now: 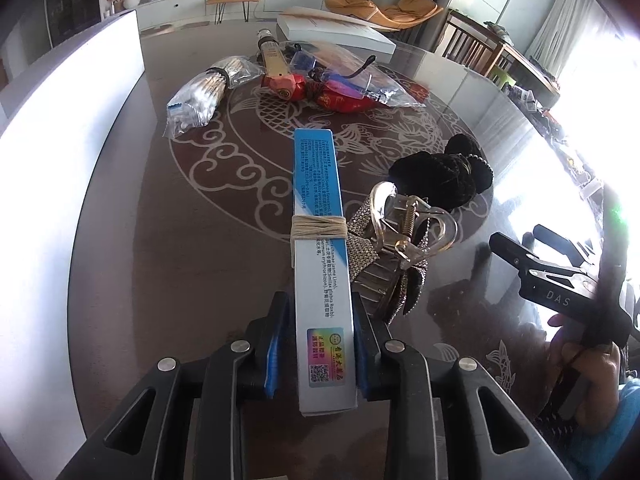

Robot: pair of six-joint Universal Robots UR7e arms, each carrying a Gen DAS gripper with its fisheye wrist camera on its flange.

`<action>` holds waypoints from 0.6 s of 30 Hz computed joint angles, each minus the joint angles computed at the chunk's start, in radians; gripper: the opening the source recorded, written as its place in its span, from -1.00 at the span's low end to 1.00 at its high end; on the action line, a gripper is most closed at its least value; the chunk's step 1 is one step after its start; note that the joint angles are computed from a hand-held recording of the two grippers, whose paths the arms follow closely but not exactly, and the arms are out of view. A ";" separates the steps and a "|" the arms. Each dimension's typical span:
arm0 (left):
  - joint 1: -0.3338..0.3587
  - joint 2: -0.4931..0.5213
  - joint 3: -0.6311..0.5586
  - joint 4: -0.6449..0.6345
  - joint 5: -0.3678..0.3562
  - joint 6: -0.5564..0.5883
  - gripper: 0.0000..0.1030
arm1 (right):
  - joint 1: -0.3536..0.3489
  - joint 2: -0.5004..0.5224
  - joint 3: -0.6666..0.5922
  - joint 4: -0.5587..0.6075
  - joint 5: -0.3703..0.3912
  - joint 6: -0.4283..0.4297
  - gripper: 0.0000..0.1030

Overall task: Organize objects
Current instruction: 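Close the left gripper on the blue-and-white box and lift it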

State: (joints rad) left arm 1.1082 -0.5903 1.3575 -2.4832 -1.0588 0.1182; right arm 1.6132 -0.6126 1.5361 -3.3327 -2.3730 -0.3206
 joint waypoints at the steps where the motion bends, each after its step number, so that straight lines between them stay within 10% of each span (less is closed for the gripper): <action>1: 0.001 0.002 -0.005 -0.002 0.003 0.003 -0.30 | 0.000 -0.001 0.002 -0.001 0.000 0.000 1.00; 5: -0.004 -0.018 0.017 -0.054 0.025 0.024 0.07 | 0.000 0.001 0.000 0.000 0.000 0.000 1.00; 18: -0.007 -0.016 -0.020 -0.086 0.128 0.055 0.08 | -0.001 -0.001 0.002 -0.002 0.002 -0.004 1.00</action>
State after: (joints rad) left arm 1.1016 -0.6065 1.3373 -2.5696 -0.9307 0.1737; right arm 1.6123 -0.6138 1.5385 -3.3345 -2.3715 -0.3244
